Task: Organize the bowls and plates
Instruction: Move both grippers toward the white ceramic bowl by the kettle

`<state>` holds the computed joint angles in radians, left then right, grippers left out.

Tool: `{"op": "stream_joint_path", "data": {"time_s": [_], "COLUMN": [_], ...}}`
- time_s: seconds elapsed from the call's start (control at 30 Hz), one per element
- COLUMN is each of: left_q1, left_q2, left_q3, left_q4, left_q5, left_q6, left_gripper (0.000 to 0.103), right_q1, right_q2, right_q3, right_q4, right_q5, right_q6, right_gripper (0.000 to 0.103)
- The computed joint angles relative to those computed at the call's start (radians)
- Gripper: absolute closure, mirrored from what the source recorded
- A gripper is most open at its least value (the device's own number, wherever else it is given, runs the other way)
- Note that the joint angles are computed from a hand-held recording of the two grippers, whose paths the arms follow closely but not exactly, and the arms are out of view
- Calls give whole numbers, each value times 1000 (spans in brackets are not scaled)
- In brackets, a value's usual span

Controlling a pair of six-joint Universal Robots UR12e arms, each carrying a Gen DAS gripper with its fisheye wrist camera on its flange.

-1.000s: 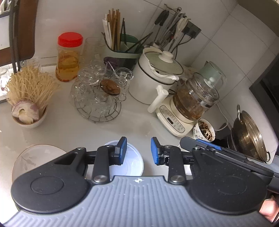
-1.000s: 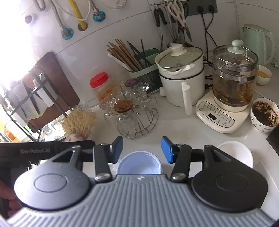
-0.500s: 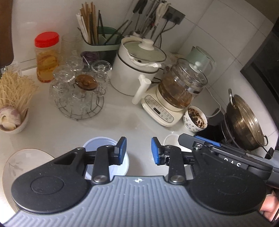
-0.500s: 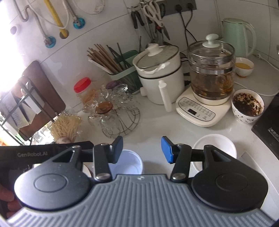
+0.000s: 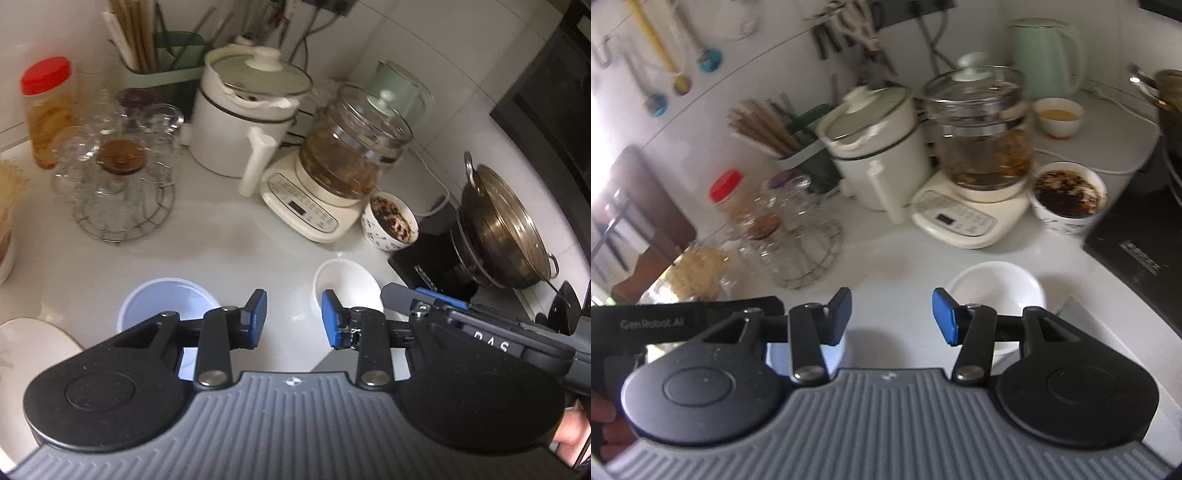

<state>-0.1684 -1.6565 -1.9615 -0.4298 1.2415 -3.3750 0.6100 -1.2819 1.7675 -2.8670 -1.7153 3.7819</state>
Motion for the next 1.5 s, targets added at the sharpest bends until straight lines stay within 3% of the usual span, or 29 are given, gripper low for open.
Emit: {"op": "stream_joint_path", "data": {"time_s": [0.23, 0.73, 0.97, 1.4, 1.5], "left_q1": [-28, -64, -78, -101, -104], "left_q2": [-50, -174, -236, -322, -331], "left_q3": [48, 156, 214, 283, 293], "left_q4": [-29, -109, -126, -214, -233], "left_q5": [-8, -5, -1, -5, 0], "left_q6": [27, 33, 39, 54, 80], "left_gripper": [58, 56, 56, 56, 56], "right_q1": [-15, -72, -110, -161, -169], "right_q2": [-12, 8, 18, 46, 56], "right_q3": [27, 49, 61, 77, 76], "right_q4": [30, 58, 79, 74, 81], "right_q5": [-17, -17, 24, 135, 157], "right_q6": [62, 123, 209, 209, 239], "right_gripper": [51, 51, 51, 53, 60]}}
